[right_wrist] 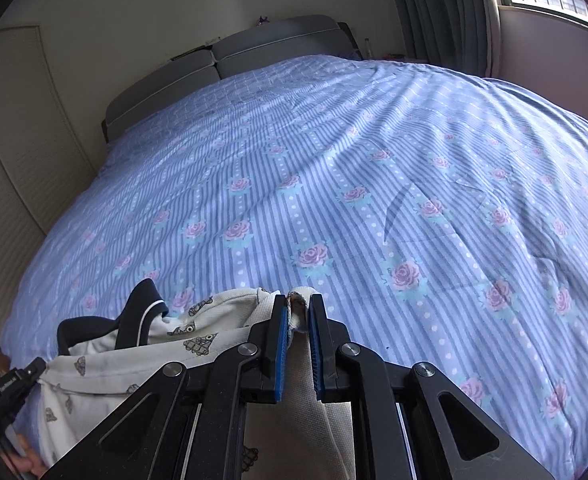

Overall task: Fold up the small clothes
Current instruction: 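Lift the held hem with both grippers and fold it toward the collar, then lay the hem over the shirt body and open both grippers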

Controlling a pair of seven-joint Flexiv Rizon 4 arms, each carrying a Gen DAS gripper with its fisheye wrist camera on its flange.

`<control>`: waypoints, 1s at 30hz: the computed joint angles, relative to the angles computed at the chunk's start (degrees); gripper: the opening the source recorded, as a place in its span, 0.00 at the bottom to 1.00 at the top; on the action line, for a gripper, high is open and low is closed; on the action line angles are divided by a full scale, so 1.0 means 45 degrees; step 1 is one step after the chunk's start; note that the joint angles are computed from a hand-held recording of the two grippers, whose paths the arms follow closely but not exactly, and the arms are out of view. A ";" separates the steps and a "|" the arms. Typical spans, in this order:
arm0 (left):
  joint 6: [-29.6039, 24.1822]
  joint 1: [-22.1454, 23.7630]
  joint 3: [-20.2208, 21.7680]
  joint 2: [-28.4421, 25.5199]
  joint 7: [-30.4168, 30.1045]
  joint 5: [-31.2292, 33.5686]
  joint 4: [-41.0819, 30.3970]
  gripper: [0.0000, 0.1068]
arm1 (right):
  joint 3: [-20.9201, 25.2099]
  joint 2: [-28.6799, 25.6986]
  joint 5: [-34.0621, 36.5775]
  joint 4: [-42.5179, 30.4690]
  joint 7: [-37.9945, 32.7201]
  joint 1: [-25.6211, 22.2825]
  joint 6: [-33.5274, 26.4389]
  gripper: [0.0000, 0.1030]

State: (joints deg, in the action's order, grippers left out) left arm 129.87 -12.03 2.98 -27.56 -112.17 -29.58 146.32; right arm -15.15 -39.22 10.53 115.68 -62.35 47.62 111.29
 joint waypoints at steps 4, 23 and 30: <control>-0.0055 -0.0995 0.0291 0.0285 0.0966 -0.1247 0.0171 0.27 | -0.0544 -0.0013 0.0304 0.0144 -0.0036 0.0545 -0.0024 0.25; -0.1591 -0.2246 -0.0280 0.0652 0.2931 -0.1344 -0.0130 0.42 | 0.0897 0.0828 -0.0426 0.0914 -0.3205 0.1243 -0.0214 0.41; -0.2084 -0.2116 0.0119 0.0530 0.3476 -0.1305 -0.0527 0.43 | -0.0547 0.0310 -0.0903 0.0920 -0.2824 0.2382 -0.0916 0.41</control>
